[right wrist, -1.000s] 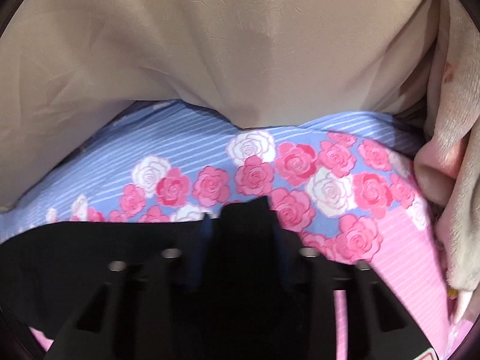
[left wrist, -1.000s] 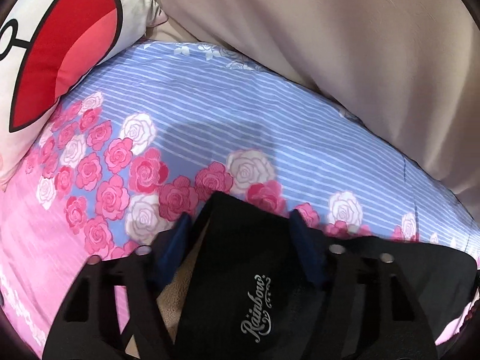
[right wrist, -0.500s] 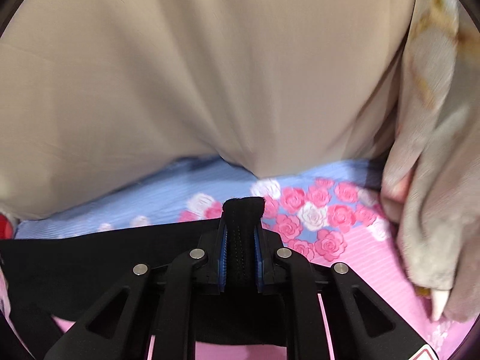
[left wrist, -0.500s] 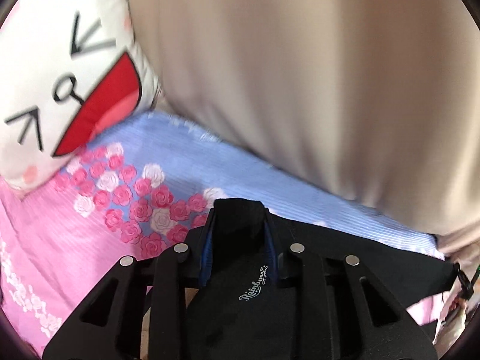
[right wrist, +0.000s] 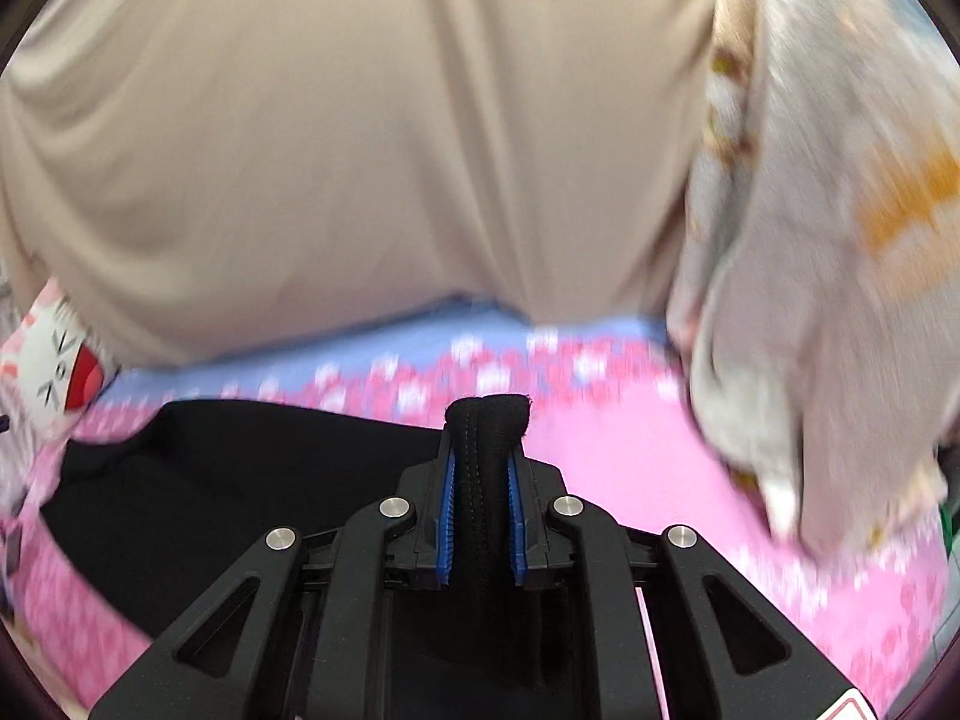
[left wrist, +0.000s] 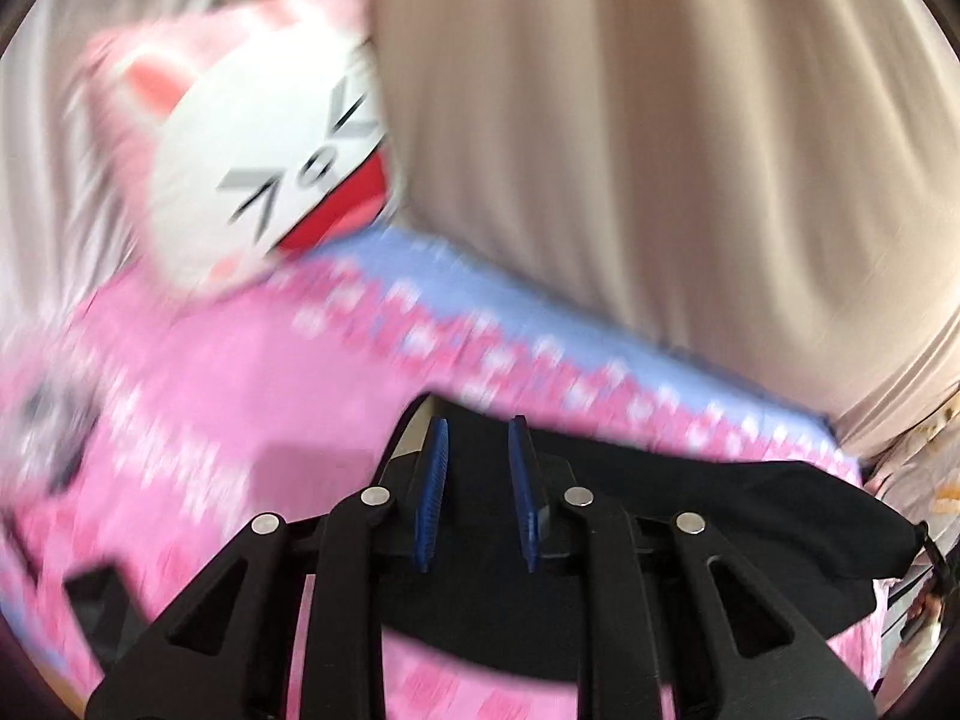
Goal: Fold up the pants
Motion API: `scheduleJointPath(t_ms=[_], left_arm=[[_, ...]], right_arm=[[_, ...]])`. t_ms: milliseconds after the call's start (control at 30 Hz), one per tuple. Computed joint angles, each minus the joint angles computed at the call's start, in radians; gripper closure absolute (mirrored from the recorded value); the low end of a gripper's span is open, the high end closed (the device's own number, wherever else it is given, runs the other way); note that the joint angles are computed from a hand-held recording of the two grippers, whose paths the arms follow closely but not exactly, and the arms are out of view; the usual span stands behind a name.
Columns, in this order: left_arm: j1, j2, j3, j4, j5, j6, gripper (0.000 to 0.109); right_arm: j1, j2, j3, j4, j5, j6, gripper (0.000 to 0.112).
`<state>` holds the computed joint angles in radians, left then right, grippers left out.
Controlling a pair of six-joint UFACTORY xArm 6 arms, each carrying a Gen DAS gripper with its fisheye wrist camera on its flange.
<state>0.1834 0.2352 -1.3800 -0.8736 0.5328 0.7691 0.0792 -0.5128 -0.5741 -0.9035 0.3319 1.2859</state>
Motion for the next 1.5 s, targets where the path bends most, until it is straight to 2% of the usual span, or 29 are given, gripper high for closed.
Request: scheduleJointPath(t_ms=[67, 133, 200, 233, 267, 367, 400, 467, 533, 567, 600, 633, 733, 833, 867, 967, 1133, 1167, 1233, 1267, 1300, 1333, 1400, 1467, 1500], left_arm=[[0.006, -0.029, 0.064, 0.044, 0.003, -0.023, 0.086], [0.004, -0.015, 0.071, 0.076, 0.070, -0.060, 0.073], [-0.024, 0.023, 0.047, 0.108, 0.092, -0.158, 0.028], [-0.033, 0.048, 0.026, 0.096, 0.106, -0.182, 0.020], [-0.039, 0.074, 0.001, 0.095, 0.128, -0.224, 0.017], [-0.043, 0.217, -0.158, 0.060, 0.271, -0.342, 0.017], [-0.044, 0.247, -0.187, 0.061, 0.293, -0.387, 0.017], [-0.040, 0.338, -0.290, -0.005, 0.372, -0.449, 0.018], [-0.047, 0.403, -0.369, -0.021, 0.392, -0.491, 0.024], [-0.051, 0.430, -0.402, -0.011, 0.383, -0.521, 0.049], [-0.052, 0.453, -0.431, -0.017, 0.381, -0.531, 0.085], [-0.051, 0.486, -0.483, -0.003, 0.400, -0.538, 0.100], [-0.040, 0.442, -0.454, -0.060, 0.388, -0.480, 0.102], [-0.008, 0.254, -0.273, -0.162, 0.369, -0.301, 0.104], [0.006, 0.175, -0.198, -0.168, 0.348, -0.262, 0.109], [0.045, -0.018, -0.003, -0.052, 0.217, -0.292, 0.109], [0.090, -0.091, 0.136, 0.243, 0.135, -0.552, 0.109], [0.088, -0.087, 0.146, 0.235, 0.141, -0.540, 0.109], [0.067, -0.035, 0.109, 0.126, 0.210, -0.491, 0.107], [0.062, 0.001, 0.075, 0.052, 0.264, -0.442, 0.103], [0.052, 0.039, 0.038, 0.001, 0.306, -0.417, 0.091], [0.034, 0.090, -0.010, -0.033, 0.341, -0.422, 0.084], [0.002, 0.180, -0.090, -0.075, 0.349, -0.445, 0.049], [-0.027, 0.234, -0.140, -0.037, 0.313, -0.527, 0.046], [-0.037, 0.284, -0.195, -0.026, 0.322, -0.565, 0.045]], right_arm=[[0.040, -0.034, 0.050, 0.035, 0.045, 0.006, 0.100], [0.046, -0.045, 0.096, 0.025, 0.042, 0.072, 0.100], [0.035, -0.055, 0.128, -0.035, 0.018, 0.175, 0.100], [0.030, -0.059, 0.136, -0.066, 0.006, 0.221, 0.100], [0.034, -0.061, 0.136, -0.093, 0.010, 0.262, 0.100], [0.044, -0.063, 0.136, -0.137, 0.016, 0.323, 0.100], [0.050, -0.057, 0.128, -0.137, 0.022, 0.324, 0.100], [0.054, -0.066, 0.131, -0.136, 0.028, 0.324, 0.100], [0.055, -0.070, 0.135, -0.148, 0.027, 0.342, 0.100], [0.054, -0.070, 0.136, -0.156, 0.027, 0.356, 0.100], [0.051, -0.069, 0.138, -0.158, 0.023, 0.362, 0.100], [0.048, -0.067, 0.139, -0.166, 0.021, 0.373, 0.100], [0.051, -0.067, 0.138, -0.189, 0.025, 0.397, 0.100], [0.062, -0.077, 0.140, -0.176, 0.038, 0.371, 0.099], [0.071, -0.078, 0.139, -0.162, 0.055, 0.351, 0.099], [0.068, -0.075, 0.152, -0.137, 0.048, 0.330, 0.099], [0.029, -0.043, 0.168, -0.172, -0.001, 0.400, 0.098], [0.025, -0.038, 0.166, -0.185, -0.006, 0.418, 0.098], [0.028, -0.032, 0.159, -0.200, 0.000, 0.438, 0.098], [0.031, -0.031, 0.157, -0.204, 0.002, 0.443, 0.098], [0.037, -0.032, 0.155, -0.202, 0.009, 0.444, 0.098], [0.041, -0.034, 0.156, -0.202, 0.013, 0.444, 0.098], [0.047, -0.044, 0.161, -0.209, 0.017, 0.455, 0.098], [0.047, -0.047, 0.165, -0.219, 0.014, 0.475, 0.098], [0.047, -0.046, 0.165, -0.221, 0.014, 0.478, 0.098]])
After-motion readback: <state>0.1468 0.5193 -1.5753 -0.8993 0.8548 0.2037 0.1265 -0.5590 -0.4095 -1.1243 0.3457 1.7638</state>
